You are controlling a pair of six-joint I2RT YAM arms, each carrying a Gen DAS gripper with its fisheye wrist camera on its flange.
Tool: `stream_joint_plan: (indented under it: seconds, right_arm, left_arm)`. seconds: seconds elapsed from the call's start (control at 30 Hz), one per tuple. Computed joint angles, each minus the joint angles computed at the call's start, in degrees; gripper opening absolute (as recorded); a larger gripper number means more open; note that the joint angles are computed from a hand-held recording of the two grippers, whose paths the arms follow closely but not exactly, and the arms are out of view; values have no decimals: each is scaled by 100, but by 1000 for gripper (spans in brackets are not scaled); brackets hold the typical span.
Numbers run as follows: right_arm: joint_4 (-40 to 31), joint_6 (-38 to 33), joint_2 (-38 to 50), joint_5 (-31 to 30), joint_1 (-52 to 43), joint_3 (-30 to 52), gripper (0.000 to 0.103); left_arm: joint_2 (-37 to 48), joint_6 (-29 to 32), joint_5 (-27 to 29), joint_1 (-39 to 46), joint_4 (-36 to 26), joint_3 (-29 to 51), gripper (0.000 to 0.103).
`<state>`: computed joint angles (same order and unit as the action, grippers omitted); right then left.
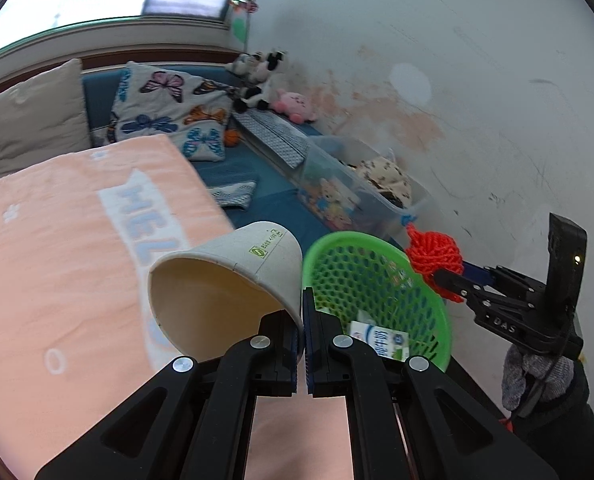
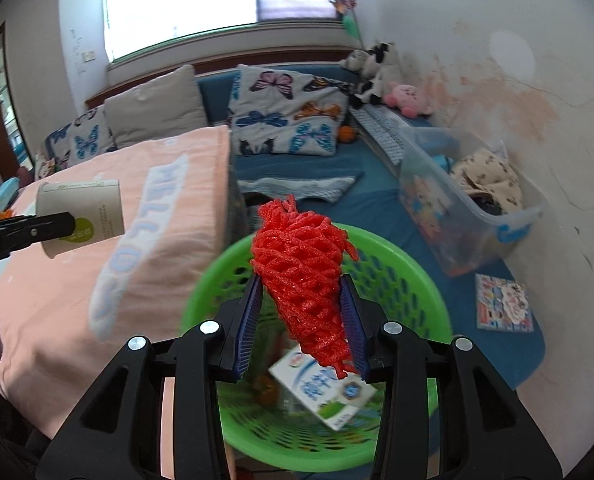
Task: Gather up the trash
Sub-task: 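Carry the red net into the green basket and open the right tool, then lower the white paper cup into the green basket and open the left tool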
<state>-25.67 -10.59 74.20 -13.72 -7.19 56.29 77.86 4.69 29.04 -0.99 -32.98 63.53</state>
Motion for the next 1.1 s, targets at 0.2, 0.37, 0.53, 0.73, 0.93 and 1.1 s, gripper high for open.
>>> stream_joint_plan:
  seconds: [0.2, 0.37, 0.53, 0.73, 0.93, 1.1]
  right_arm:
    - [160, -129, 343, -55, -464, 6, 47]
    - [248, -169, 552, -93, -701, 29, 56]
    - [252, -194, 515, -203, -894, -28, 61]
    - [153, -223, 271, -395, -1046, -80, 66]
    - [78, -250, -8, -601, -1169, -170, 68]
    - [19, -223, -132, -744, -1229, -186, 68]
  left_arm:
    - [186, -190, -334, -682, 126, 58, 3]
    - [474, -314, -578, -1122, 214, 167, 3]
    - [820, -343, -782, -1443, 255, 310, 3]
    - [1283, -331, -1074, -1797, 238, 559, 3]
    - [1613, -326, -1314, -2103, 230, 722, 3]
    - [1746, -335, -1454, -2239, 224, 746, 5]
